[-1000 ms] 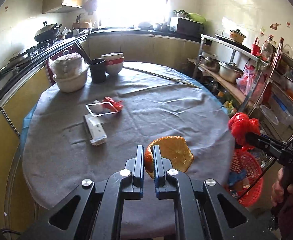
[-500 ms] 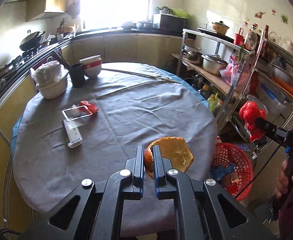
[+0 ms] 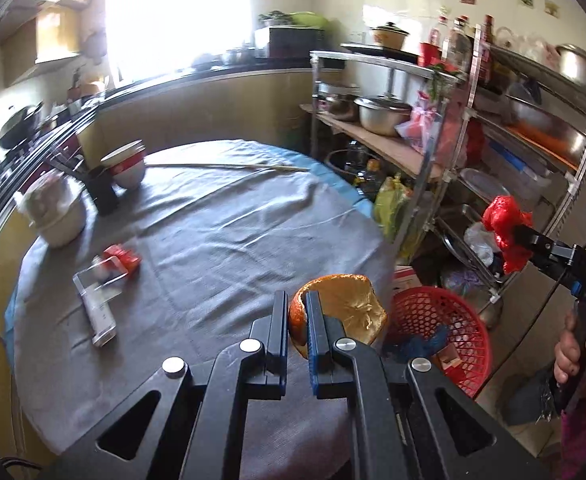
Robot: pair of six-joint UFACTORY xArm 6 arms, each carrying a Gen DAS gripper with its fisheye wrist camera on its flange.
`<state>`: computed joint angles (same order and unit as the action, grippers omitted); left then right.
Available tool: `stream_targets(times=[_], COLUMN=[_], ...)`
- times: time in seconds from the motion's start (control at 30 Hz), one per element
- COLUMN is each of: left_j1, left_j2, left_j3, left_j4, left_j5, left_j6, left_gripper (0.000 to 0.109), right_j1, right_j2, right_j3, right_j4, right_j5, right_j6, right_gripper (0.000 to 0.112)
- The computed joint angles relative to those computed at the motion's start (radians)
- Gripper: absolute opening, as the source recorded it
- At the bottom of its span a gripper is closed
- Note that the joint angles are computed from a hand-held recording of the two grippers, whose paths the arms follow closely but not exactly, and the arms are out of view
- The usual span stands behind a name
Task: Collect trash
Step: 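Carry the orange peel and red bag to the red basket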
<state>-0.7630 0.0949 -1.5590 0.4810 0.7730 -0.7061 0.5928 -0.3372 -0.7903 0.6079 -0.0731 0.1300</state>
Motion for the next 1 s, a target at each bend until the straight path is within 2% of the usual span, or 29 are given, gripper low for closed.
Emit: stream_targets(times=[0.1, 0.2, 0.3, 0.4, 0.47, 0.53, 0.67, 0.8, 1.0], left_j1=[-0.02, -0.037, -0.051, -0.063, -0.067, -0.073, -0.087, -0.099, -0.113], left_j2=[0.071, 0.131, 0.188, 0.25, 0.294, 0.333, 0.4, 0.459, 0.499], left_j3=[-0.087, -0.156, -0.218, -0.286, -0.334, -0.376, -0.447, -0.514, -0.55], left_j4=[-0.03, -0.069, -0.115, -0.176, -0.239, -0.286, -0.344, -0.373, -0.425], left_j5=[0.006, 0.0, 0.002, 0.009, 0.017, 0.031, 0.067, 0.104, 0.149], left_j6=[0.05, 0.102, 0.151, 0.209, 0.255, 0.292, 0.351, 0.383, 0.431], left_gripper=[0.009, 0.009, 0.009, 0.009, 0.009, 0.009, 0.009, 0.009, 0.009], right_j1=[-0.031, -0.047, -0.078, -0.079, -0.095, -0.094, -0.091, -0.082, -0.081], right_j2=[-0.032, -0.062, -0.09, -0.106, -0.113, -0.11, -0.105, -0.091, -0.062], right_j3=[0.042, 0.074, 0.119, 0.145, 0.169, 0.171, 0.191, 0.195, 0.189], right_j4=[-0.041, 0.028, -0.023, 0.124, 0.129, 0.22, 0.293, 0.424, 0.56], right_j5=[-0.005, -0.005, -0.001, 0.003, 0.014, 0.027, 0.05, 0.078, 0.122], right_j6=[0.054, 0.009, 0.074, -0.022, -0.006, -0.071, -0.116, -0.212, -0.307], right_gripper=[0.053, 0.053, 0.053, 0.053, 0.053, 0.053, 0.054, 0.054, 0.054])
